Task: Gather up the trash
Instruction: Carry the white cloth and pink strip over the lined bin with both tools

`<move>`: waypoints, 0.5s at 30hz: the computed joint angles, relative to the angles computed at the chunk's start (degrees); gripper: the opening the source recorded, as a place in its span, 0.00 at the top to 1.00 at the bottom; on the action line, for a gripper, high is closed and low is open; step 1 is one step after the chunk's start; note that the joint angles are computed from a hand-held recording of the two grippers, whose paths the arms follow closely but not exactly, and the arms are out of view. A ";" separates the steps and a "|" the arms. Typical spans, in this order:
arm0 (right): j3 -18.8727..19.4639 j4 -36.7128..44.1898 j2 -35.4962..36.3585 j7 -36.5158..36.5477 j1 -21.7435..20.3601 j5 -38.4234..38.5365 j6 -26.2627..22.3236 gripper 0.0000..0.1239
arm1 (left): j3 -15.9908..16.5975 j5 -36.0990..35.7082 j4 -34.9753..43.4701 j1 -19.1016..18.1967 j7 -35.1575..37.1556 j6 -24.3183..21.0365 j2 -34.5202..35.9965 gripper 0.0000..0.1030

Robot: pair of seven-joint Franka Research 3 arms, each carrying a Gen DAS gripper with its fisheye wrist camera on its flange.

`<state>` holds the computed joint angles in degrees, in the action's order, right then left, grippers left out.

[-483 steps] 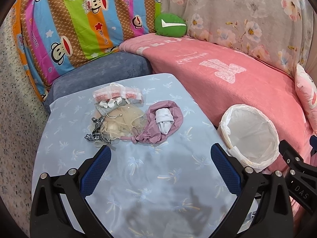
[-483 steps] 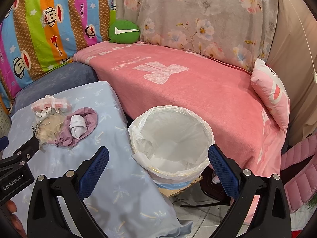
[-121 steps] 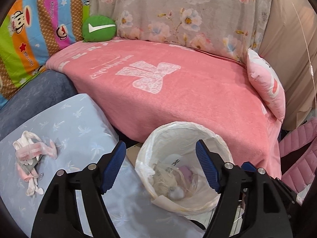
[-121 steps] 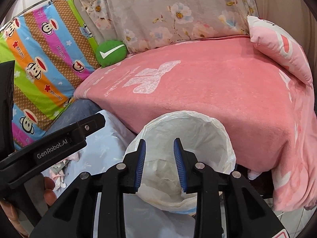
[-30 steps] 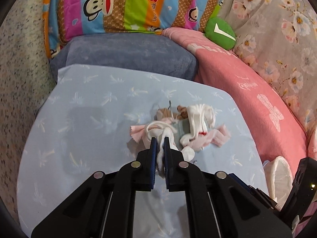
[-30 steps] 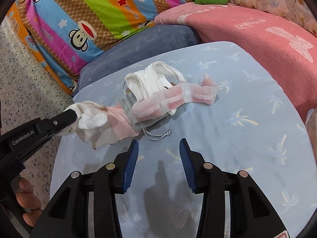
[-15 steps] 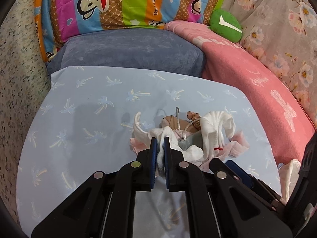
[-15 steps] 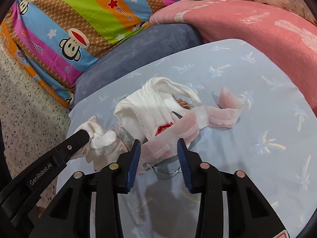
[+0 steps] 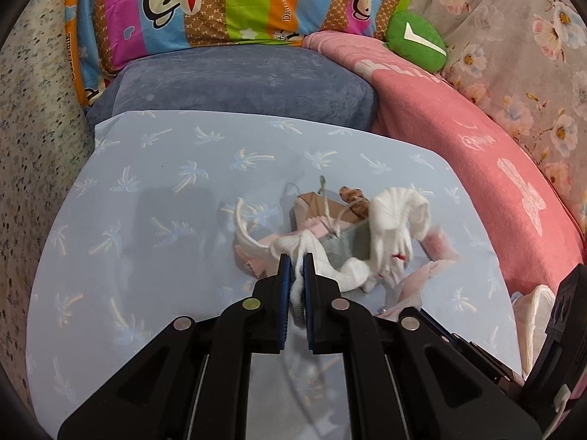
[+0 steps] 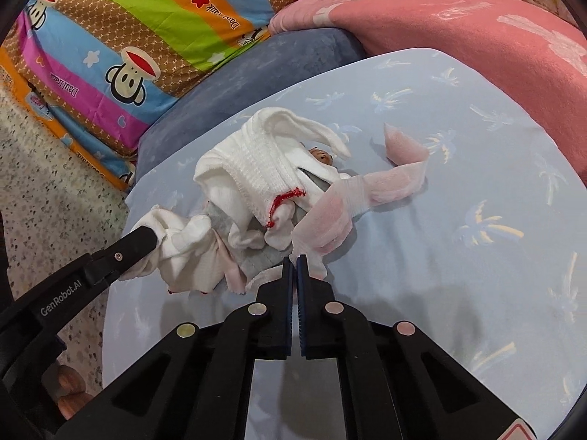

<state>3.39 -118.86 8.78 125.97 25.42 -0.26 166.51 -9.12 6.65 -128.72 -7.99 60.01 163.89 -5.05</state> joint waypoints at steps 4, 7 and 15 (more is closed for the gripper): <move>-0.04 -4.75 -4.86 2.04 -0.18 -1.59 1.39 0.98 | -0.59 -0.41 -1.21 -1.18 0.51 0.01 -2.06 0.93; 0.86 -8.40 -9.03 4.17 -1.54 -3.72 2.32 0.98 | -1.19 -0.29 -1.75 -2.31 0.51 0.11 -3.47 0.93; 6.20 -17.90 -21.48 8.81 -9.78 -7.57 3.87 0.99 | -2.88 1.07 -0.90 -5.42 0.10 0.35 -4.84 0.93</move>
